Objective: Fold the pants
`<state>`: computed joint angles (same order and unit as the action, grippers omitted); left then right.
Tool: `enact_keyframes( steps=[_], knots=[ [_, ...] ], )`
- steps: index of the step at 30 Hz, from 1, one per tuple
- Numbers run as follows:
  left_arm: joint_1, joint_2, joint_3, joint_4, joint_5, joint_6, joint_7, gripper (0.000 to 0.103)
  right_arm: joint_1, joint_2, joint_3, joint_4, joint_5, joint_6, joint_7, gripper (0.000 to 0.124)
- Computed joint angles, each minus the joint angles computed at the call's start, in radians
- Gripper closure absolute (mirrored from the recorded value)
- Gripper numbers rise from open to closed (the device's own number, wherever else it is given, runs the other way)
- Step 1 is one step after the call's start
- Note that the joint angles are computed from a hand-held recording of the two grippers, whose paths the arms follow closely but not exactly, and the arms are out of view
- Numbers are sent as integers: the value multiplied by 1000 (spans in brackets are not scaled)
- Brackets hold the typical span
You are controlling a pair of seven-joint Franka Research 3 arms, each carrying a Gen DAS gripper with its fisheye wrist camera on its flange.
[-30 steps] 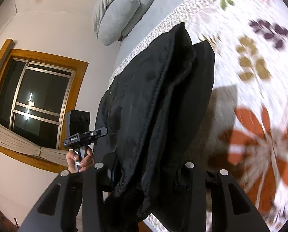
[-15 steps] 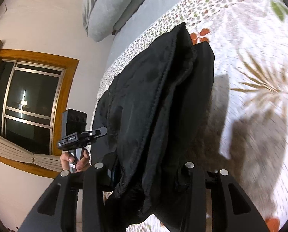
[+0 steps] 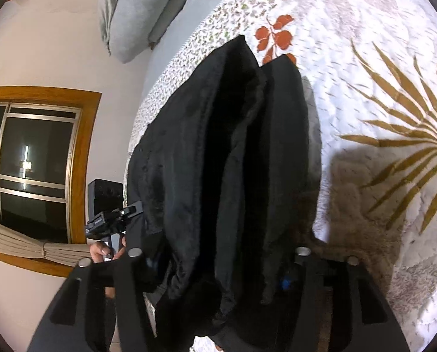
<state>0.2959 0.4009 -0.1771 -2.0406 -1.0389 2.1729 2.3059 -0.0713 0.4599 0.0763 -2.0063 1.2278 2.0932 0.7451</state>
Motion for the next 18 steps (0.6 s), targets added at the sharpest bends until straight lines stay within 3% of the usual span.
enact_keyframes(
  steps=[2, 5, 12, 15, 18],
  knots=[
    [5, -16, -2, -11, -20, 5, 16, 39, -8, -18, -3, -15, 11, 1, -1, 57],
    [16, -77, 7, -55, -84, 20, 68, 32, -17, -62, -17, -49, 40, 17, -2, 52],
    [-54, -249, 68, -239, -32, 217, 126, 23, 21, -193, -55, -182, -12, 113, -48, 51],
    [-74, -248, 80, -259, -18, 262, 98, 19, 55, -204, -58, -209, -39, 199, -17, 46],
    [-92, -241, 74, -265, -24, 291, 74, 17, 64, -213, -55, -229, -30, 226, -8, 46]
  ],
)
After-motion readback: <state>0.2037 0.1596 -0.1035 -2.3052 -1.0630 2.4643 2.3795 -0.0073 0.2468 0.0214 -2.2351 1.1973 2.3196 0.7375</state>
